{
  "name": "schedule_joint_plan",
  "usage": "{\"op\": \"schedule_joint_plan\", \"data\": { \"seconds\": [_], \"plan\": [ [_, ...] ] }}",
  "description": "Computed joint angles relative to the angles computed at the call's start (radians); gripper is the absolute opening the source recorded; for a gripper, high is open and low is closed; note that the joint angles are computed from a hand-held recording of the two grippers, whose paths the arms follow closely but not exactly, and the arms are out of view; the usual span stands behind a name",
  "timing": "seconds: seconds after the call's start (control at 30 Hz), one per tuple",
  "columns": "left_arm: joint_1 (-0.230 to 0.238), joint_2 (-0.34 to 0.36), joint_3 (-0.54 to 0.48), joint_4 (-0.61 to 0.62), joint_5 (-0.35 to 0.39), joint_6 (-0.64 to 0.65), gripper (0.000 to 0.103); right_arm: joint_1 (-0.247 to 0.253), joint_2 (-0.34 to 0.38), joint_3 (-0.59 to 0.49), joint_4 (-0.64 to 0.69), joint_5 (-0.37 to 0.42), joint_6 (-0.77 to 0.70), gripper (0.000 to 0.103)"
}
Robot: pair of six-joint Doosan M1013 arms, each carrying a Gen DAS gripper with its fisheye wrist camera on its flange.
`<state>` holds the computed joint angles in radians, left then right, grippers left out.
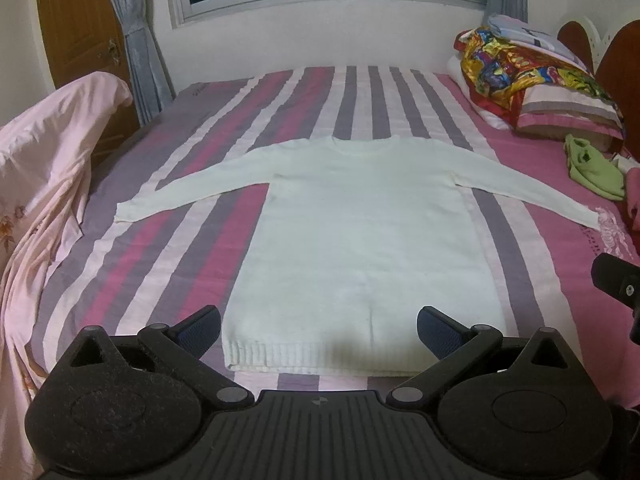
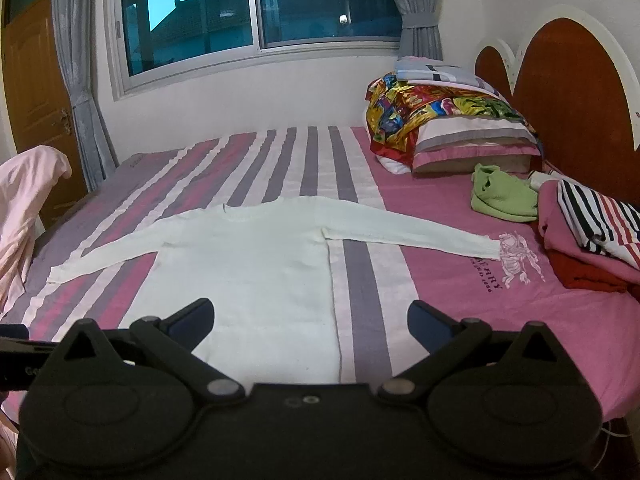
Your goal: Fold small clothes
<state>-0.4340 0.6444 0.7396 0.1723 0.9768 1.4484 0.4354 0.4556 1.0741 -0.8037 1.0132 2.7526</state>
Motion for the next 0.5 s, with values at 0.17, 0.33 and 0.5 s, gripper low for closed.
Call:
{"op": "schedule_joint_plan", "data": {
  "seconds": [0.17,0.33,0.5],
  "plan": [
    [0.002,0.002,-0.004,-0.02,0.006,-0.001,0.103,0.0,-0.001,0.002,-0.003,0.002,0.003,0.103],
    [0.0,0.003,-0.004,-0.008,0.002,0.011,0.103,-0.001,0.003,-0.001,-0.008,0.015,0.002,0.103],
    [0.002,0.008,-0.013,-0.027,0.017,0.02,0.103,0.005,0.011,-0.01,-0.027,0.04,-0.018,0.103]
  ]
}}
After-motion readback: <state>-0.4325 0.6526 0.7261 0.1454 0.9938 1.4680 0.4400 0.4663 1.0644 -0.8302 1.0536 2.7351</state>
